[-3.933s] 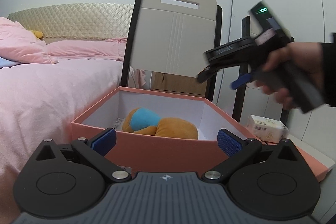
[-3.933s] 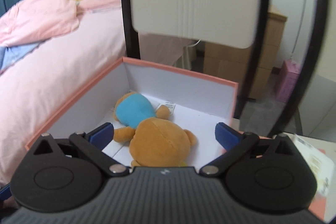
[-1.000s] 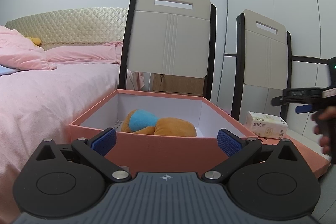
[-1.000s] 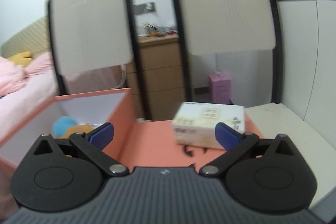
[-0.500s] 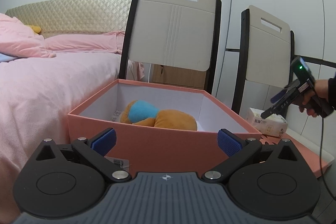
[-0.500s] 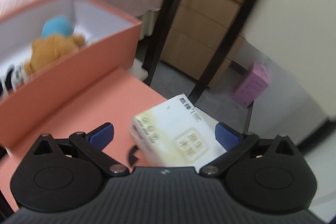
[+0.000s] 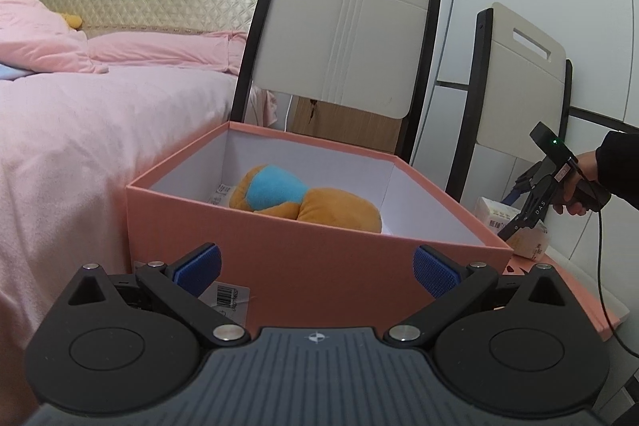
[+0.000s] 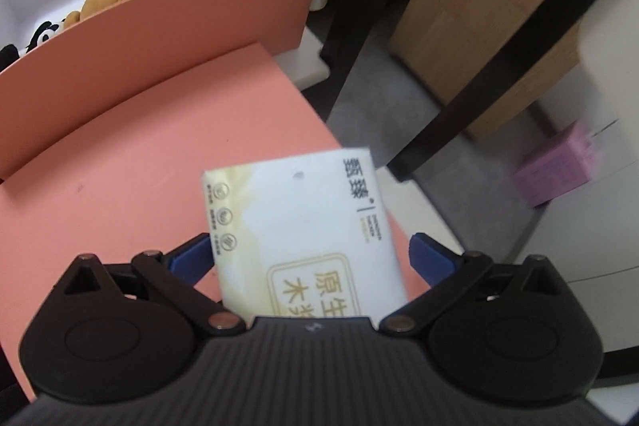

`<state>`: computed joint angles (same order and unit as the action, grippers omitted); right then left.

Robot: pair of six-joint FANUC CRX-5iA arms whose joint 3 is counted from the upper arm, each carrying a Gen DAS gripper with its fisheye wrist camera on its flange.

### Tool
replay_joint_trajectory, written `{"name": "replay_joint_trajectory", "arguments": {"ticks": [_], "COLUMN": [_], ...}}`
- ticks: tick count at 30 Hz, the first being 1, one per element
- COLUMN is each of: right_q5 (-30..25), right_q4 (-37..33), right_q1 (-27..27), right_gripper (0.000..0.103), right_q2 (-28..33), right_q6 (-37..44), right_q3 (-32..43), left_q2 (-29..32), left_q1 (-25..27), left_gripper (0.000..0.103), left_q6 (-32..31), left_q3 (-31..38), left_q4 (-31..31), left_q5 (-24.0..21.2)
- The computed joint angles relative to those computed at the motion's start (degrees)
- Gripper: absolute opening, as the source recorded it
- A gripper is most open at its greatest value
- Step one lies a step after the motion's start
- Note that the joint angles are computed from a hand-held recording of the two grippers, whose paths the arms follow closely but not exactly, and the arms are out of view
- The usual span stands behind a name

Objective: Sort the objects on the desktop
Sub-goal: 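Lift the tissue pack into the pink box and open the right gripper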

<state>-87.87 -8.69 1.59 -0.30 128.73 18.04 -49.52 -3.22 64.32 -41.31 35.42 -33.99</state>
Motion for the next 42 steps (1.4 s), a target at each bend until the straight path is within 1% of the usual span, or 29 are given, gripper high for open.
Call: {"name": "replay_joint_trajectory", "arguments": {"ticks": [3, 5, 8, 14, 16, 21, 24, 25, 27, 28, 30, 31, 32, 35, 37, 40, 42], "right_q5": [-2.41, -2.50, -2.36, 0.66, 1.23, 2.58, 4.66, 5.44, 8.57, 8.97, 8.77, 8.75, 8.93, 10.56, 10.76, 10.00, 8.53], "right_q4": [-1.03, -0.92, -1.30, 2.14, 3.74, 7.07, 8.91, 9.57, 14.77, 16.60, 18.06, 19.06, 18.49, 15.96, 14.62, 11.17, 9.67], "right_q1": [-0.74, -0.66, -0.59, 2.49, 4.14, 10.06, 14.52, 16.10, 21.64, 24.33, 28.83, 30.91, 32.16, 35.38, 37.26, 38.68, 39.70], "right_gripper": [0.103, 0.101, 0.092, 0.091, 0.091, 0.091, 0.091, 0.091, 0.092, 0.092, 0.092, 0.092, 0.092, 0.092, 0.092, 0.092, 0.092], "right_q2": [1.76, 1.86, 1.34, -3.17, -4.70, -8.17, -9.91, -10.37, -11.62, -11.87, -11.71, -11.34, -10.90, -9.39, -7.54, -3.22, -0.30], "right_q6": [-1.42, -3.34, -6.77, -9.55, -10.97, -15.05, -20.47, -22.56, -31.16, -34.39, -38.31, -41.98, -44.64, -48.71, -49.69, -50.18, -50.18], "right_q3": [1.31, 1.14, 1.26, -0.62, -0.41, 1.59, 2.65, 3.02, 1.29, 0.94, 1.14, 1.03, 1.14, 0.95, 1.80, 4.41, 6.73], "left_q2": [0.47, 0.67, 0.60, 0.10, -0.16, -0.56, -0.78, -0.92, -1.29, -1.61, -2.05, -2.26, -2.46, -2.91, -2.96, -3.20, -3.42], "left_q1": [-0.10, -0.24, -0.54, -1.59, -2.42, -3.53, -3.67, -3.63, -3.50, -3.44, -3.45, -3.42, -3.37, -3.13, -2.87, -2.19, -1.44], "left_gripper": [0.103, 0.103, 0.103, 0.103, 0.103, 0.103, 0.103, 0.103, 0.103, 0.103, 0.103, 0.103, 0.103, 0.103, 0.103, 0.103, 0.103], "left_q6": [1.02, 1.47, 2.08, 3.04, 4.62, 3.77, 5.06, 5.11, 4.89, 4.36, 3.94, 3.92, 3.88, 3.10, 2.85, 2.52, 1.59], "left_q3": [0.52, 0.80, 1.02, 0.88, 1.19, 0.89, 1.18, 1.16, 0.97, 0.65, 0.36, 0.30, 0.25, -0.10, -0.21, -0.47, -0.96], "left_q4": [-1.41, -2.11, -3.04, -4.69, -7.04, -6.87, -7.89, -7.76, -7.15, -6.37, -5.73, -5.70, -5.70, -4.77, -4.20, -3.28, -1.49], "left_q5": [-0.16, -0.28, -0.24, 0.90, 1.61, 2.35, 2.52, 2.55, 2.77, 3.16, 3.71, 3.88, 4.00, 4.25, 4.29, 4.25, 4.18]}}
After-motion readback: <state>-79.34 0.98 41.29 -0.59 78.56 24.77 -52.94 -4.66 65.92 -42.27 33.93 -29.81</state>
